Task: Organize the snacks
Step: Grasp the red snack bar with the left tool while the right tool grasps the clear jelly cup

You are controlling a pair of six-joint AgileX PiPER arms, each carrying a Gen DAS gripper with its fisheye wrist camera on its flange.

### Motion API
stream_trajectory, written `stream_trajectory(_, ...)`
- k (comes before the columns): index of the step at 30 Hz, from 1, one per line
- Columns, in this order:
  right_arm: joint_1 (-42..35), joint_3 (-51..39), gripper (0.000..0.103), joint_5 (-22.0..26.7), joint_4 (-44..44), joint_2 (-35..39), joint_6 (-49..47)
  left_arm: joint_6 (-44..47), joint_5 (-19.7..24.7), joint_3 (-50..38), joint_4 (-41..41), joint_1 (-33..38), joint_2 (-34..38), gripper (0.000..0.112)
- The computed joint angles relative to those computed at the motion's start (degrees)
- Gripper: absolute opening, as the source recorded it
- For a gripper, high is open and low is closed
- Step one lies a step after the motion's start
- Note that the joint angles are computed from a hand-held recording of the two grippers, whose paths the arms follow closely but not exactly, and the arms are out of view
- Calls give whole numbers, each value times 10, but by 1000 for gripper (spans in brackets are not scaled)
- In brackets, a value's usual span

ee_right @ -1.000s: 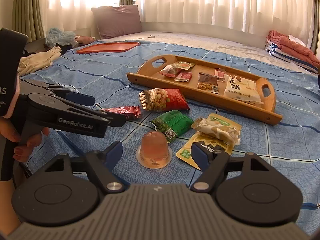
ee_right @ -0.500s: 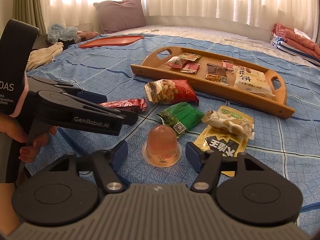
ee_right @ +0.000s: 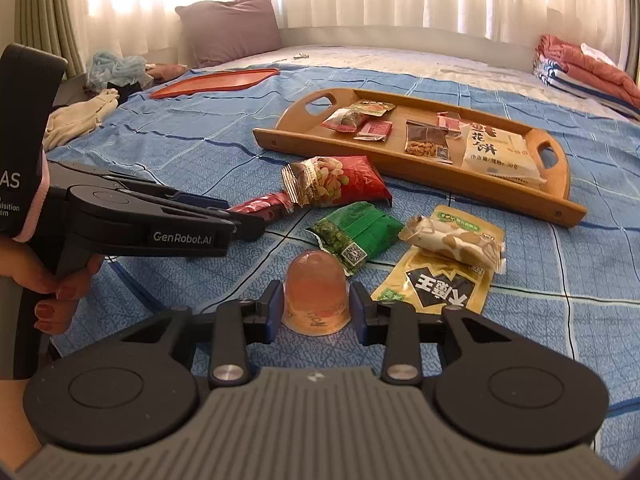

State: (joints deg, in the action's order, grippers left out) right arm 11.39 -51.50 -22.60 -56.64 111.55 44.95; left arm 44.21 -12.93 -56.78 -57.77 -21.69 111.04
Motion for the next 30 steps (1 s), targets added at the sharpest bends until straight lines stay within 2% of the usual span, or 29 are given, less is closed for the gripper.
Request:
stream_trajectory(6,1,12,38,0,16,-10,-18,51,5,1,-61,-3,-9,24)
stream_trajectory(16,-3,32,37,-8,48,-28,-43,57,-10,25,-67,-13,-40,24)
stream_trajectory(19,-6,44,34,-15,71,-41,-62,113,-22,28,-124,-21,-53,24)
stream_trajectory(21,-8,49,33,-18,82,-49,-67,124,-29,31,-132,-25,-62,24)
stream_trajectory(23,-11,52,28,-17,84,-59,-61,125,-27,34,-129,-25,-71,24)
stream_trajectory(25,-16,53,8,-15,81,-68,-52,154,-28,31,-153,-27,-79,24)
stream_trajectory(28,-26,43,14,-16,40,-71,-21,167,-33,31,-159,-31,-88,24)
stream_trajectory(30,-28,43,20,-16,51,-68,-29,170,-33,32,-162,-33,-92,24)
